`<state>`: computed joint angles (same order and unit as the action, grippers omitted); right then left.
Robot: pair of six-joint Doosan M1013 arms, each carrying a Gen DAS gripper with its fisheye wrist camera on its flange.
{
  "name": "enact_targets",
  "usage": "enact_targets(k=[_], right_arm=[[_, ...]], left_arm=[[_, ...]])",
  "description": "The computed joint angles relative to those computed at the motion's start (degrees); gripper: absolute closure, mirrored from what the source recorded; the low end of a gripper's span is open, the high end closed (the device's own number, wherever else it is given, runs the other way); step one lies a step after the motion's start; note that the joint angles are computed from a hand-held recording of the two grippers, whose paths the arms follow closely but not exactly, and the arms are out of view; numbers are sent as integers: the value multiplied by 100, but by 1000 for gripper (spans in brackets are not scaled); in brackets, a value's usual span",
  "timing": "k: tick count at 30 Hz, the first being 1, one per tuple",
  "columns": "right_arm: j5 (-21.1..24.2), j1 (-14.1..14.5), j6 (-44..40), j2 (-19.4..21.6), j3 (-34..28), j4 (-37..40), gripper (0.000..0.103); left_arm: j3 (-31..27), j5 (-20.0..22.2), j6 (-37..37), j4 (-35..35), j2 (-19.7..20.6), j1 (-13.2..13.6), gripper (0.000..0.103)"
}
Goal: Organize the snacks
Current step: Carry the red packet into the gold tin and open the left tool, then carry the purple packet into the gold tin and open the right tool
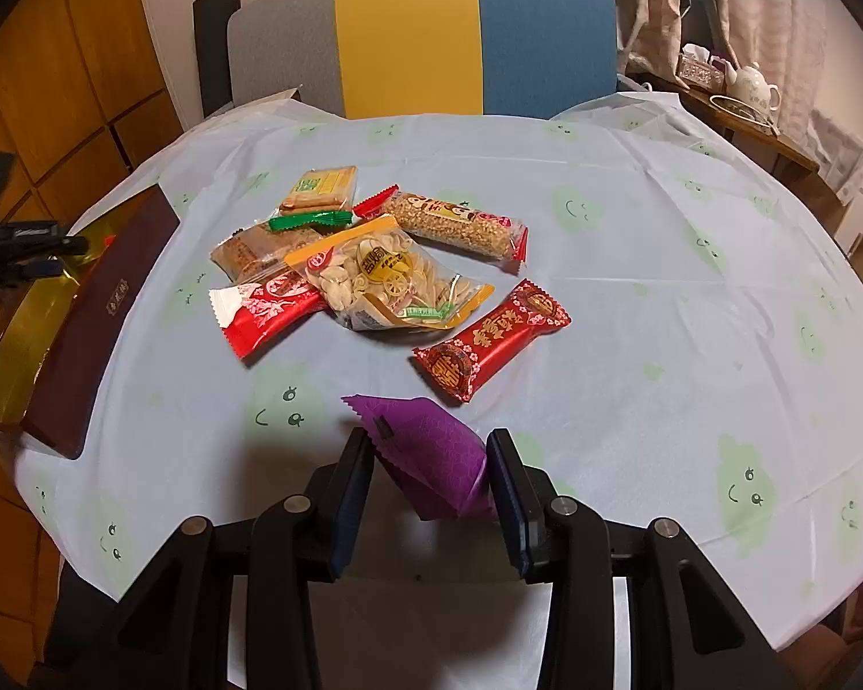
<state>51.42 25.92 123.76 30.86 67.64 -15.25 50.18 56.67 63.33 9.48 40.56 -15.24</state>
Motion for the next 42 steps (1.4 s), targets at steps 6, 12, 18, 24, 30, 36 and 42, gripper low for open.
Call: enact_targets(k=[6,12,18,24,30,36,42], right_arm=[[-15,27,23,-2,18,-80,62],[-26,39,26,-9,37,-92,62],[-3,38,39,8,-22,-33,63],[-88,57,-258,55,-125,365,63],[-130,62,-674,158,-325,940,63],[-216,113,-1359,347,-798,1597,64],[-90,228,-2271,754,-1665,2376,64]], left_arm=[[955,-735,-247,377,-631,-197,46],[1472,-1088,-454,681,-990,-344,46],[1735,-1251,-466,675,-1176,-391,45],[1874,-1287,-550,742,-1261,-402,45],[1984,-1306,-641,692,-1313,-348,45],[2137,-1348,-926,729,-1396,-257,45],[2284,-1364,-1265,892,-1484,-169,46]])
